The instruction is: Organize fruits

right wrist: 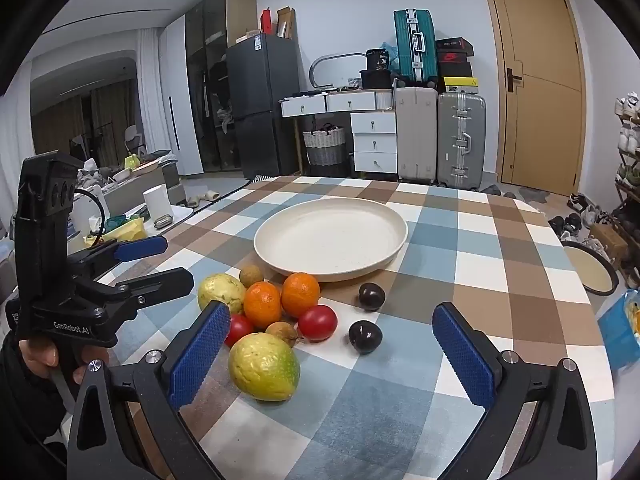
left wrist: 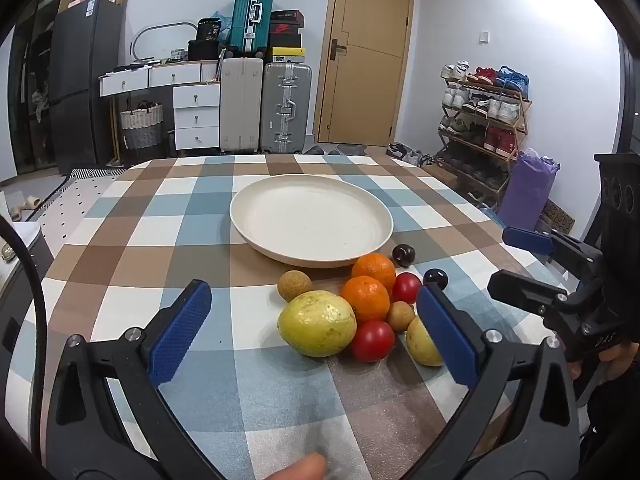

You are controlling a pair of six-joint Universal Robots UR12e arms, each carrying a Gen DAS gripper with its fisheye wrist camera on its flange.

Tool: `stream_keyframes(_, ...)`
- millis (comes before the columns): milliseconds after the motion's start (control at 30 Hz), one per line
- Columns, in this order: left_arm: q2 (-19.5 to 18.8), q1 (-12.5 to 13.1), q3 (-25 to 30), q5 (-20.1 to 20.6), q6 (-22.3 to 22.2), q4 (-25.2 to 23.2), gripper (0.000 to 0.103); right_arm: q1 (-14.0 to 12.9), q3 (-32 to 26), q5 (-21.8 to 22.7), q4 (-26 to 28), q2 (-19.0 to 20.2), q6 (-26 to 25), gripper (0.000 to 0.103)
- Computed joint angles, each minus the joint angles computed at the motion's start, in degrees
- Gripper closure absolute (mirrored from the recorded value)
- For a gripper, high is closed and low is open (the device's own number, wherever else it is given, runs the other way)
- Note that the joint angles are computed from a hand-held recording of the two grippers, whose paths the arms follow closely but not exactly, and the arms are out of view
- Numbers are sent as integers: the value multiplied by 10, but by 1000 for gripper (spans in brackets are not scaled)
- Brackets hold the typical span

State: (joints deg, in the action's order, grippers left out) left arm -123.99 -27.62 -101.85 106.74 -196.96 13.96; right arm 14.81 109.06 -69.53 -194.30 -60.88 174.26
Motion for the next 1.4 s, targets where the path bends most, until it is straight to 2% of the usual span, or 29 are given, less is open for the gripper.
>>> stream_keyframes(67, 0, 1, -2, -6, -5, 1, 1, 0, -1, 3, 12, -2, 2, 0)
stream_keyframes(133, 1, 1, 2, -6, -9, -10, 1, 0, 0, 3, 3, 0, 4, 0)
stream_keyframes(233, 1, 6, -3, -17, -10, 0, 1, -1, 0, 4, -3, 0, 5, 0)
stream_keyframes(433, 3, 1, -1, -4, -7, -3, 1, 0, 0, 2, -2, 1, 5, 0)
stream_keyframes(1400, 3, 1, -1, -5, -4, -2, 1, 0, -1, 3, 1, 1, 5, 0)
